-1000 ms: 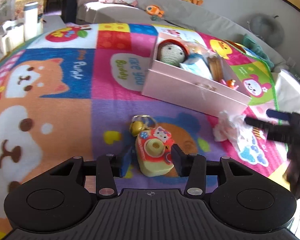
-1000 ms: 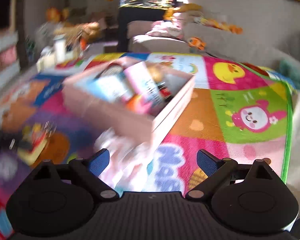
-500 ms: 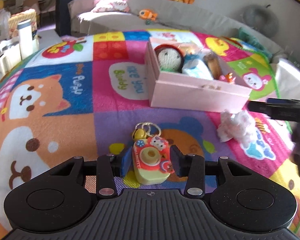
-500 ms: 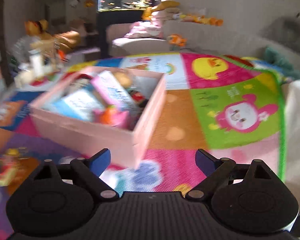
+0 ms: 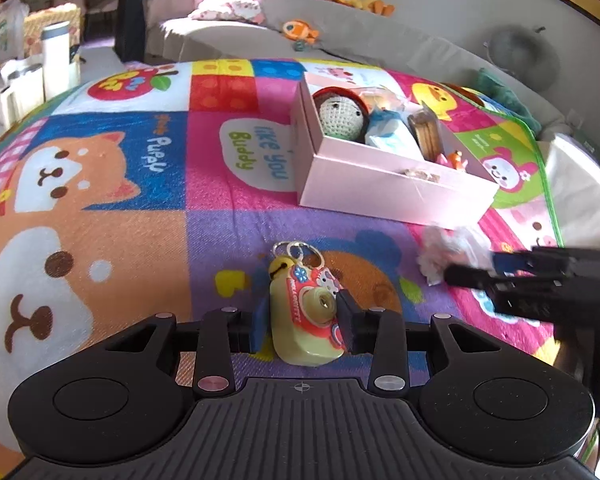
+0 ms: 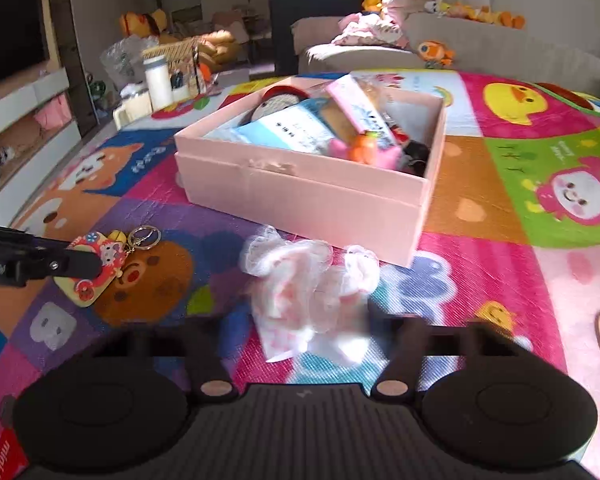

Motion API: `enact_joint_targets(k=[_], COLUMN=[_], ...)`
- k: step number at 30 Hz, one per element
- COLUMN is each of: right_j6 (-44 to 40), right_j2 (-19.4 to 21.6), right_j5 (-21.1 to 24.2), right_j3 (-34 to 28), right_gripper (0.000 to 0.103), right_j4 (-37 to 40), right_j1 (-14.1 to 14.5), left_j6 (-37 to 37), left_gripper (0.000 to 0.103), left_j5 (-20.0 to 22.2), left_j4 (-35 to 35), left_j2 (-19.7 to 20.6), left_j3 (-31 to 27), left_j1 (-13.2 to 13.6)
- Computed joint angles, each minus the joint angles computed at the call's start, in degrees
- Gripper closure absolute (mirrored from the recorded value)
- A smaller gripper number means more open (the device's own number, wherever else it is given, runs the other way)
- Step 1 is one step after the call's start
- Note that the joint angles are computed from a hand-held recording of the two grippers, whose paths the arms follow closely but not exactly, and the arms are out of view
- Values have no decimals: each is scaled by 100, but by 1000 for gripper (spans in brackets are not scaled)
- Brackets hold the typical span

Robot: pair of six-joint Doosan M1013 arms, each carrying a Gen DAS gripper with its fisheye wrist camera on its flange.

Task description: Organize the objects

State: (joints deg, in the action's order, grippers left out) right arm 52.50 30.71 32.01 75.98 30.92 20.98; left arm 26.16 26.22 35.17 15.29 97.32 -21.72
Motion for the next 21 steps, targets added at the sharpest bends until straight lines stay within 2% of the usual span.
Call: enact_joint_targets(k=[1, 3, 4, 8, 12, 17, 21], right_j6=[-27, -281, -455, -1110, -1920, -2273, -2189], right_j2=[8, -39, -79, -329, -569, -646, -639], right_j5=[26, 37, 38, -96, -334, -634, -724], right_j3=[-31, -5, 23, 202, 391, 432, 461], right_gripper=[74, 84, 85, 86, 86, 86, 86], right_j4=[-10, 189, 362, 1204, 2205, 2691, 2779], right_j1=[13, 10, -11, -138, -308, -458, -544], left_j6=[-33, -141, -151, 148, 656, 1032, 819], left_gripper=[63, 63, 63, 63, 63, 63, 63], left_j5=[-26, -66, -106, -409, -554, -692, -829], left_j4=[105, 337, 370, 139, -55, 87, 5], left_j2=[-24, -72, -96, -161, -32, 534, 1184], left_j3=[30, 76, 89, -3, -434, -1496, -2428], left_j1=[-21, -62, -69, -33, 4, 62, 162])
